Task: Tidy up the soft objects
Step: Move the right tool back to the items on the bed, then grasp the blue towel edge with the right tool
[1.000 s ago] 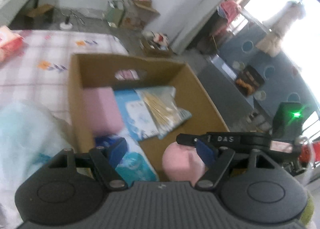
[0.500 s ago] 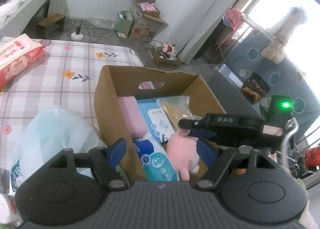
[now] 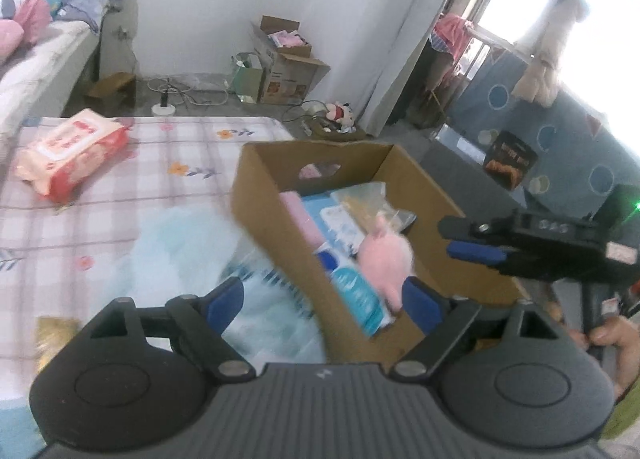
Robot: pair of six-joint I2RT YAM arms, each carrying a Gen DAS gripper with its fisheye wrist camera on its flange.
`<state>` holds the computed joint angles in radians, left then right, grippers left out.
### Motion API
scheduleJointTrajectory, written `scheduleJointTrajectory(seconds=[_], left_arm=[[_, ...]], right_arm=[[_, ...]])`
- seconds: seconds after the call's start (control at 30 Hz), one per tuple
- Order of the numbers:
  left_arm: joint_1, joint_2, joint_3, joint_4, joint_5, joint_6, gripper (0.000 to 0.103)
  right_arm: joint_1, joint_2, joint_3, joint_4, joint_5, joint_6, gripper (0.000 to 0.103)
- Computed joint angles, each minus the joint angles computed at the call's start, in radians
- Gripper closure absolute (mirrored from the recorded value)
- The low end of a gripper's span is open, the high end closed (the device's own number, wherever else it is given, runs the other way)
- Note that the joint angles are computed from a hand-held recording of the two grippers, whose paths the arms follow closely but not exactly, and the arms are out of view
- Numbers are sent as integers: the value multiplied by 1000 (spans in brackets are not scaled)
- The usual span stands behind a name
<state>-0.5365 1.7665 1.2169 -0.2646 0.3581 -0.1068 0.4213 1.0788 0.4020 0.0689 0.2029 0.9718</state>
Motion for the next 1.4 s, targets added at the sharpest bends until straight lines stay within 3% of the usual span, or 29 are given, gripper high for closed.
scheduleJointTrajectory(seconds=[0.13, 0.27, 0.4, 0.6, 0.87, 1.03, 1.27, 1.4], left_arm=[[75, -142, -168, 26, -11, 66, 13], [172, -285, -331, 35, -55, 129, 13], [292, -413, -489, 71, -75, 175, 13], [445, -510, -667, 144, -171, 268, 14], [660, -462, -710, 162, -100, 353, 29], [677, -404, -725, 240, -179, 367, 40], [706, -243, -632, 237, -172, 361, 50], [686, -182, -604, 270, -196, 347, 56]], right_arm=[[232, 52, 52, 7, 146, 26, 45], [387, 204, 157, 70, 202, -10, 43], [457, 384, 285, 144, 160, -45, 42], [478, 676, 470, 255, -8, 15, 42], [503, 962, 719, 210, -164, 87, 48], [510, 1122, 898, 97, -248, 102, 60], [503, 1303, 1149, -73, -288, 90, 72], [495, 1346, 1210, -83, -300, 90, 79]])
